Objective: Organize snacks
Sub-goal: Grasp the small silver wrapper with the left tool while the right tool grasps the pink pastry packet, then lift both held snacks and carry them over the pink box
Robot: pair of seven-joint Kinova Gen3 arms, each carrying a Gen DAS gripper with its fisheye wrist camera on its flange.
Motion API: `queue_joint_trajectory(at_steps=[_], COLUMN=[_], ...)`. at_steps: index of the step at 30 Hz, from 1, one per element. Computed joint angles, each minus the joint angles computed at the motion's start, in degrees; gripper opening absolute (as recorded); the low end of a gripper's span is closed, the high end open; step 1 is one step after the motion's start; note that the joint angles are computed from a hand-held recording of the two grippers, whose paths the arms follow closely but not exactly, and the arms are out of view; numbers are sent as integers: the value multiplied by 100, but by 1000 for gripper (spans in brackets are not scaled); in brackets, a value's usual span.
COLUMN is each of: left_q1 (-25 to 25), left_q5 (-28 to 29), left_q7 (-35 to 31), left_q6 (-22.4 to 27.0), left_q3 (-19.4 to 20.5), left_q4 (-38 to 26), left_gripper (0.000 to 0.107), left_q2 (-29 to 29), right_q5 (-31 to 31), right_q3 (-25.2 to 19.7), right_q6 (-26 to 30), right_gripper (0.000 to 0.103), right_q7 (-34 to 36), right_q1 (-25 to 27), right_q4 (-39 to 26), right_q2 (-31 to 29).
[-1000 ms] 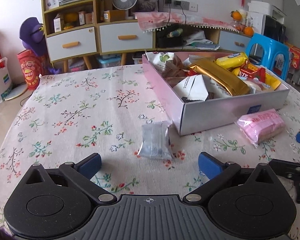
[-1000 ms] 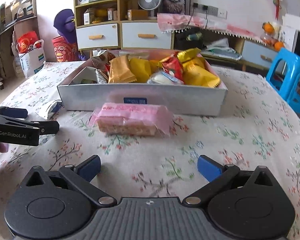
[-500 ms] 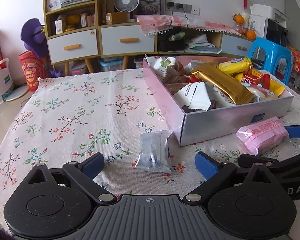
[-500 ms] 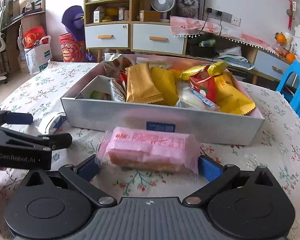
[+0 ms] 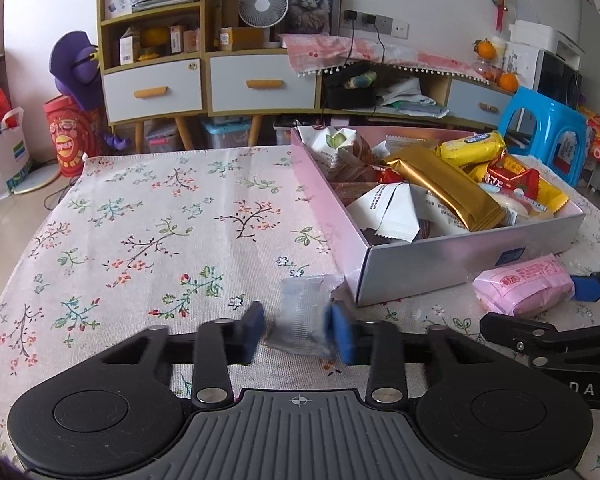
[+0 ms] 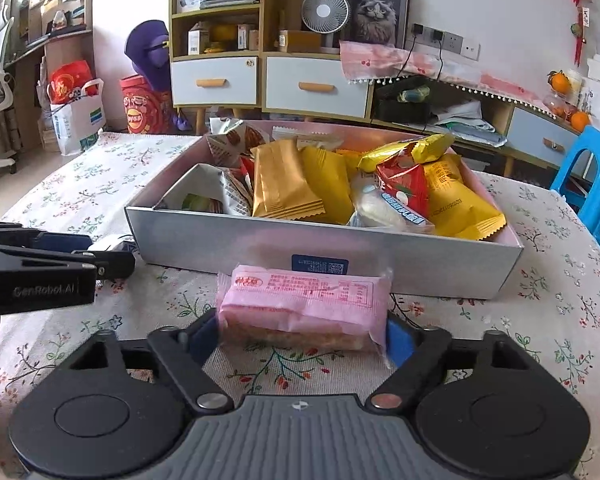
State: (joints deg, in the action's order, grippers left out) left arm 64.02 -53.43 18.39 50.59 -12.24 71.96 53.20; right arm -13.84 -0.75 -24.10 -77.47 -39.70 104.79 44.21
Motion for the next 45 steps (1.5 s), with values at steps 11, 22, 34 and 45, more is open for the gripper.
queue_joint_trajectory(at_steps=[11, 22, 34, 45], left_q1=[61, 294, 117, -295], left_q5=[10, -346, -547, 18], left_q7=[286, 1201, 598, -1057], left_q6=[-63, 137, 358, 651], left_q3=[-12, -27, 251, 32], left_q4=[124, 336, -327, -1918], left_gripper=[23, 23, 23, 23], left_q2=[-232, -473, -281, 495], right_q5=[727, 1109, 2251, 3456], right_q3=[-569, -729, -1313, -2273], right_q6=[-461, -595, -87, 919], right_gripper=[63, 63, 64, 64], right_q7=[-477, -624, -1653, -2352], right_q1=[622, 965, 1854, 2665], right_q4=[519, 759, 84, -1319], right_q2=[-251, -559, -410, 147])
